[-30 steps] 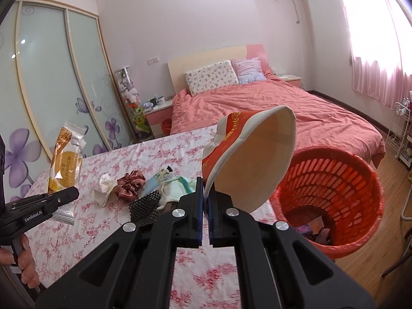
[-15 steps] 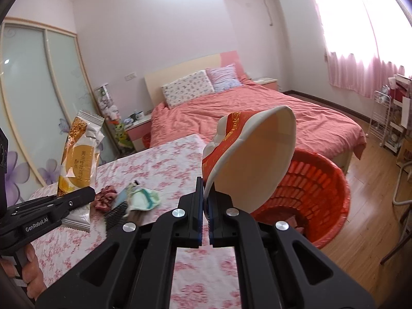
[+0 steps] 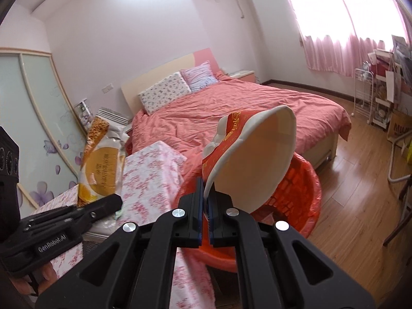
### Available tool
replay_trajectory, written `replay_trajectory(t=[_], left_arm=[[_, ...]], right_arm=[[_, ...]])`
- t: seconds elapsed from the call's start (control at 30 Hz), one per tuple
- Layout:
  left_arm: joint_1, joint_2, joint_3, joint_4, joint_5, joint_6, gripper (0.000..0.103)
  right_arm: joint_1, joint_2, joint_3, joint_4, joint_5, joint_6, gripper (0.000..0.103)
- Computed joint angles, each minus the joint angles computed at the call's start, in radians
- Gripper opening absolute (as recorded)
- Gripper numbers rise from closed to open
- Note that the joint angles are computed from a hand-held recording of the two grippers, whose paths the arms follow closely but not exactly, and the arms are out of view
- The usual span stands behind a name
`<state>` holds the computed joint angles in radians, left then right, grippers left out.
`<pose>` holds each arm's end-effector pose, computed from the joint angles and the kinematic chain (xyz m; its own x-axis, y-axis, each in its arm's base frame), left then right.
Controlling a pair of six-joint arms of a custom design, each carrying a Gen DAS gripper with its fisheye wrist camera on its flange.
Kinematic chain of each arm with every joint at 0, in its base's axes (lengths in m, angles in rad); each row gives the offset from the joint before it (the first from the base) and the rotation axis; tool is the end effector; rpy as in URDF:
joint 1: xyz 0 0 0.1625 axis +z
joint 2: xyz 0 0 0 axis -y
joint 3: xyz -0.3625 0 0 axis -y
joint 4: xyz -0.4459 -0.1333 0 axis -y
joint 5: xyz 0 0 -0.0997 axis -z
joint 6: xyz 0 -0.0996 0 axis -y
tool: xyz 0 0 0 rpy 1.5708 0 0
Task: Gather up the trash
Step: 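Carry the snack wrapper and paper cup into the orange basket and open both tools, then move back to the bed and grasp the crumpled white tissue with the left tool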
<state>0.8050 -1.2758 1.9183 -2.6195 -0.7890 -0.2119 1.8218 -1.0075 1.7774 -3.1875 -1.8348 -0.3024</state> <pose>-0.2566 -0.5605 0.2166 -0.8226 0.1454 -0.5496 0.4743 0.7086 -0.5224 0.2658 -0.6047 0.1696 -0.8900 -0.2392 0.3881 -0.4500 0.5975 -0.6637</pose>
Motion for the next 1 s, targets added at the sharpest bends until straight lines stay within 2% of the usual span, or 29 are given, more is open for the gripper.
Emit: replay_trajectory(t=[0.3,0.37,0.5,0.57,0.7,0.77,0.9,1.0], left_arm=[[0.073,0.181,-0.148,0.005,-0.067,0.051,0.011],[0.088,0.206,-0.171,0.008,-0.061,0.05,0.015],[0.099,0.226,-0.183,-0.005,-0.021,0.05,0.037],[0.104,0.223,-0.178,-0.011,-0.005,0.047,0.041],[0.109,0.196,-0.156,-0.004,0.034,0.025,0.047],[0.109,0.171,-0.134,-0.006,0.048,0.019,0.05],[0.097,0.104,-0.067,-0.006,0.111,0.006,0.057],[0.085,0.037,-0.006,0.013,0.172,-0.013,0.059]], right_arm=[[-0.05,0.037,-0.068,0.05,0.02,0.023,0.003],[-0.055,0.04,-0.075,0.065,0.026,0.024,0.003],[-0.058,0.048,-0.085,0.094,0.023,0.028,0.007],[-0.055,0.055,-0.089,0.101,0.007,0.03,0.02],[-0.048,0.051,-0.077,0.105,-0.013,0.033,0.027],[-0.039,0.054,-0.077,0.098,-0.031,0.024,0.034],[-0.023,0.043,-0.066,0.099,-0.041,0.019,0.034],[-0.009,0.045,-0.066,0.098,-0.047,0.01,0.034]])
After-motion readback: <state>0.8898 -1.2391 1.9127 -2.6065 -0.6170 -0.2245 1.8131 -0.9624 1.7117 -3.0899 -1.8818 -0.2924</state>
